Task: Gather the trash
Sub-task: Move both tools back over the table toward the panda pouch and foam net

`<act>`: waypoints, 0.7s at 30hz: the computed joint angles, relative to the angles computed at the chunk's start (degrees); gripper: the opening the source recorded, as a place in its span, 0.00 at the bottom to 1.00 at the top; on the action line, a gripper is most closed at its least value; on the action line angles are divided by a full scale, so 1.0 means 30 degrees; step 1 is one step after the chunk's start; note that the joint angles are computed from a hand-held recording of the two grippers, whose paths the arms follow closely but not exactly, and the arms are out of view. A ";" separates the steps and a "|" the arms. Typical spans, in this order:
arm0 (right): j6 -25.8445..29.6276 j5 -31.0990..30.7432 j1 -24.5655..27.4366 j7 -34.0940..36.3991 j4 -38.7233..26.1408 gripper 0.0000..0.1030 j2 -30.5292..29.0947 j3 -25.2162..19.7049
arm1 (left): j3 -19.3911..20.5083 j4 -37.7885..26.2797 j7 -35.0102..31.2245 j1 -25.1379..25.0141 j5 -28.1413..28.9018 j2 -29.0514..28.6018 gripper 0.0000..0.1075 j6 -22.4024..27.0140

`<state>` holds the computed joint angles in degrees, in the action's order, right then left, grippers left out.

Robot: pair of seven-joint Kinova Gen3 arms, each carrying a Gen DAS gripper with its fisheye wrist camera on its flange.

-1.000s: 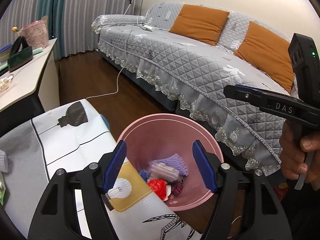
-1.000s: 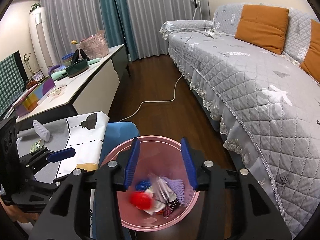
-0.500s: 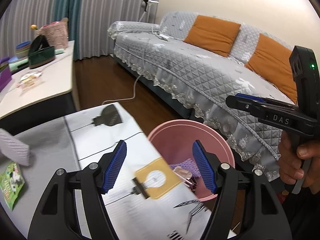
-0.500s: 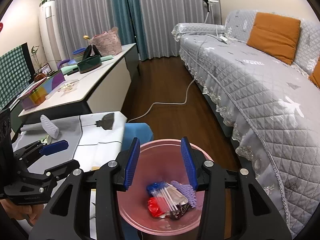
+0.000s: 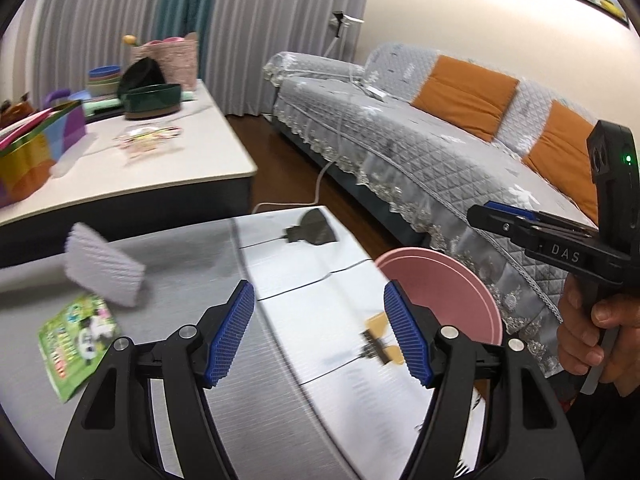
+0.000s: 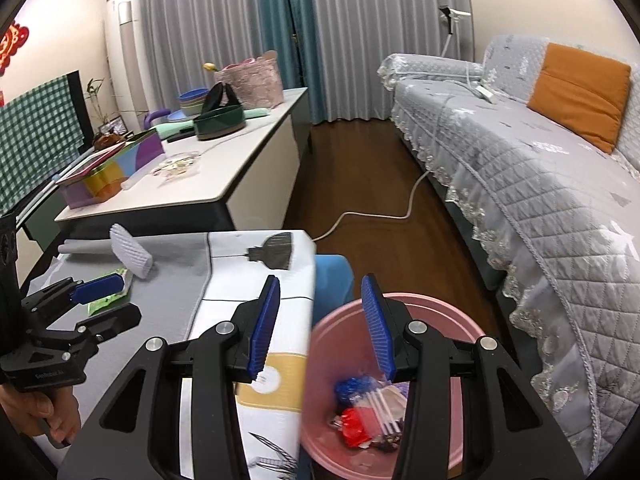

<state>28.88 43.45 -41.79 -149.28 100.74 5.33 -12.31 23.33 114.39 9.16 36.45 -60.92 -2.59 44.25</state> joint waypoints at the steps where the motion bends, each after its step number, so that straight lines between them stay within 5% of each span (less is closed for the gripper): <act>1: -0.0059 0.0239 -0.0153 -0.0242 -0.0076 0.42 0.0139 -0.0044 | -0.0083 0.0252 0.0065 -0.0054 0.0061 -0.0238 0.61 -0.0029; 14: -0.1073 0.2349 -0.2856 -0.2194 -0.0936 0.42 0.1881 0.0605 | 0.0270 0.3836 -0.0791 -0.2789 0.2936 -0.4519 0.61 -0.0083; 21: -0.1988 0.1254 -0.3666 -0.0437 -0.1817 0.42 0.2625 0.0828 | -0.0203 0.4827 -0.2781 -0.4182 0.5480 -0.5767 0.61 0.0816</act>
<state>22.92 47.21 -52.78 -150.59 95.28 13.21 -9.82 22.72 128.87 0.82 23.91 -44.48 -19.89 46.70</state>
